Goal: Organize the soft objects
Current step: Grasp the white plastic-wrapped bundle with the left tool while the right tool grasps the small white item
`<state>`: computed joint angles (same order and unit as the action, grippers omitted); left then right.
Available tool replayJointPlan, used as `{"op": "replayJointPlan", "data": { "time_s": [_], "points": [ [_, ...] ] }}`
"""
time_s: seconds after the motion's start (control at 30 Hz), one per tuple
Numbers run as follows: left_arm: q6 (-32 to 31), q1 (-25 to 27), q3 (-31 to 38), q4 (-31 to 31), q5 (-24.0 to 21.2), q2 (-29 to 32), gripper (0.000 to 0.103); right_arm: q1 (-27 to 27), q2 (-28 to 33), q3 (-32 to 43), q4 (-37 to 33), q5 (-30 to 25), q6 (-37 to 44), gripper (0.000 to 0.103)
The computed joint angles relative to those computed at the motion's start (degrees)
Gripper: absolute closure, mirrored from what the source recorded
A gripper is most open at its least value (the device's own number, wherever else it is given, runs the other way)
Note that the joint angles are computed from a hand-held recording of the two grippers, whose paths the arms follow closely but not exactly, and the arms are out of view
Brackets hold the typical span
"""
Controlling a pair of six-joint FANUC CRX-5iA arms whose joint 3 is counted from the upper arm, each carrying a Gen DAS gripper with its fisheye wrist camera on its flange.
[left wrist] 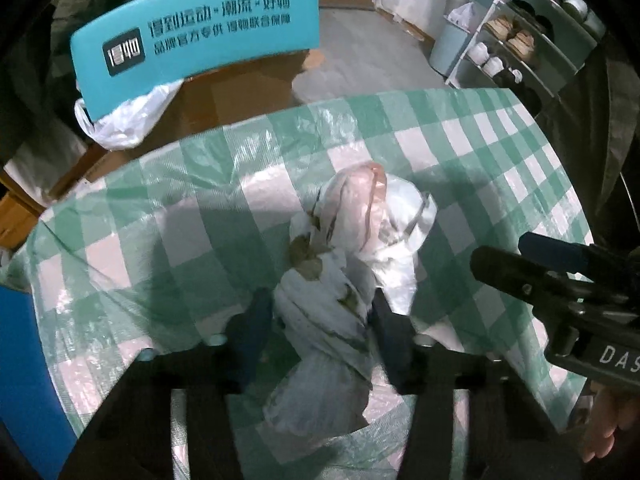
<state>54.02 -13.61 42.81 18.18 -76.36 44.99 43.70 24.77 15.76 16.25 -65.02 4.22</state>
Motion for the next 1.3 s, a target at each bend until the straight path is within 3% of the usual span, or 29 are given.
{"op": "replayJointPlan", "data": {
  "time_s": [0.17, 0.33, 0.53, 0.97, 1.2, 1.27, 1.3],
  "points": [
    [0.6, 1.12, -0.65, 1.94, -0.08, -0.32, 0.064, 0.07, 0.72, 0.91, -0.12, -0.11, 0.92, 0.034],
    [3.4, 2.94, -0.5, 4.23, -1.12, -0.6, 0.064, 0.21, 2.65, 3.7, -0.93, -0.98, 3.26, 0.034],
    [6.22, 4.57, -1.41, 2.0, 0.34, -1.99, 0.064, 0.34, 6.26, 9.45, -2.36, -2.98, 7.49, 0.034],
    [6.39, 6.63, -4.43, 1.83, 1.41, -3.43, 0.064, 0.94, 14.04, 19.72, -3.83, -9.75, 11.19, 0.034],
    [6.28, 7.03, -4.69, 1.85, 1.18, -3.5, 0.064, 1.17, 15.92, 21.91, -3.35, -11.61, 12.45, 0.056],
    [6.29, 7.0, -4.83, 1.77, 1.22, -3.65, 0.064, 1.2, 15.69, 21.46, -3.01, -11.23, 12.22, 0.067],
    [6.24, 7.01, -4.76, 1.84, 1.12, -3.6, 0.064, 1.18, 15.53, 21.22, -3.03, -10.87, 12.2, 0.078]
  ]
}}
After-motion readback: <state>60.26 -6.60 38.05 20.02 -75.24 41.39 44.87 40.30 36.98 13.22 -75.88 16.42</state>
